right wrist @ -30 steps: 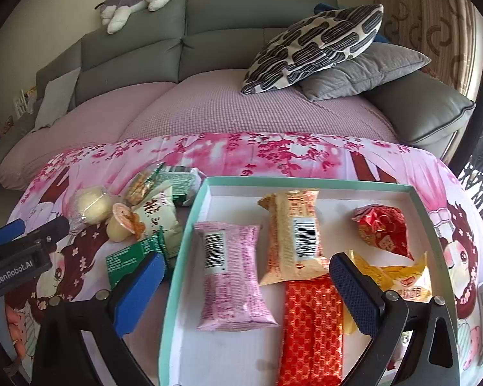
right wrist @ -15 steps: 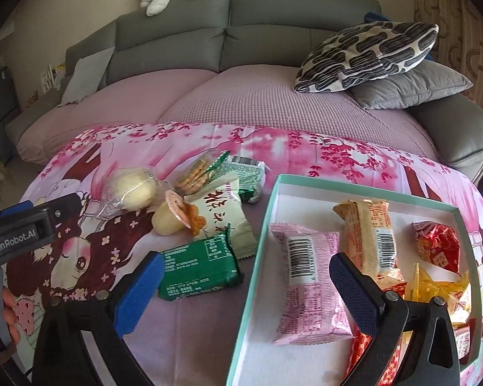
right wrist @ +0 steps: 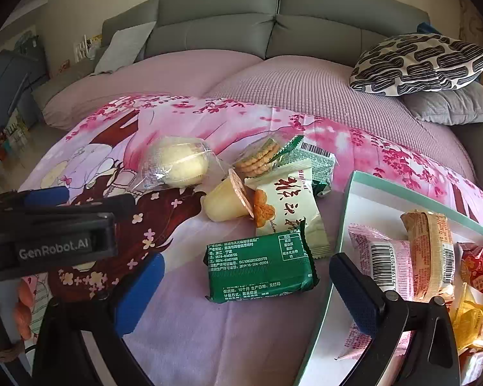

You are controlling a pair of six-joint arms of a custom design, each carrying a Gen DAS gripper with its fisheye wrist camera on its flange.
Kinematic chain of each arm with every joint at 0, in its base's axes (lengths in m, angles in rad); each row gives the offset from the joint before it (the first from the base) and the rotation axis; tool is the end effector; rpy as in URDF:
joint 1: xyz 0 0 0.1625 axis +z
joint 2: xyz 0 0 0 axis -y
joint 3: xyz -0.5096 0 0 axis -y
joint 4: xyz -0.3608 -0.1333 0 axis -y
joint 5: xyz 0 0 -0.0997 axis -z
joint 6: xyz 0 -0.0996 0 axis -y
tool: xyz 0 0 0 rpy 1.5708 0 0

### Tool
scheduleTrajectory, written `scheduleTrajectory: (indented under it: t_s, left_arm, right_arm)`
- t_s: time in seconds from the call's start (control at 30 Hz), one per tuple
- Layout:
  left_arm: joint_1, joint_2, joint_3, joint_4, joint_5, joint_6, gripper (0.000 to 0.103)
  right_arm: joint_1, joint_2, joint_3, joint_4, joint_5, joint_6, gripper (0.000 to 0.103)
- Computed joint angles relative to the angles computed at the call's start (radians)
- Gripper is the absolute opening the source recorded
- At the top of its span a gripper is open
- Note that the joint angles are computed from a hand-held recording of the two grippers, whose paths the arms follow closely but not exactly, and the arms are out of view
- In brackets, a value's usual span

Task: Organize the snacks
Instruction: 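Close the right tool on the green box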

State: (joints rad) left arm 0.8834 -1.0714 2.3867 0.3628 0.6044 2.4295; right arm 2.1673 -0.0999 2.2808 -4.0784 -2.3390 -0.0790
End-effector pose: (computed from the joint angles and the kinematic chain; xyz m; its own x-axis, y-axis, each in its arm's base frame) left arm 0.0204 -0.3144 0.2152 -0.7024 -0.1776 -0.6893 0.2271 0.8618 -0.4535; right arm 0.2877 -0.3096 -0.1182 -0.6760 -0.2807 0.6814 -0.5872 0.7638 -0.2680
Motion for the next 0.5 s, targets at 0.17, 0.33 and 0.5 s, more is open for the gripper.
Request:
scheduleTrajectory:
  t_s: [0.17, 0.33, 0.5]
  left_arm:
    - [0.029, 0.02, -0.008, -0.016, 0.019, 0.034, 0.096]
    - [0.043, 0.02, -0.013, -0.022, 0.029, 0.046, 0.096]
    - [0.048, 0.009, -0.015, -0.024, 0.033, 0.049, 0.096]
  right_arm:
    - [-0.017, 0.01, -0.015, -0.002, -0.002, -0.015, 0.099]
    - [-0.02, 0.009, -0.017, 0.043, -0.019, 0.007, 0.084]
    - [-0.017, 0.007, -0.012, 0.056, -0.021, 0.022, 0.073]
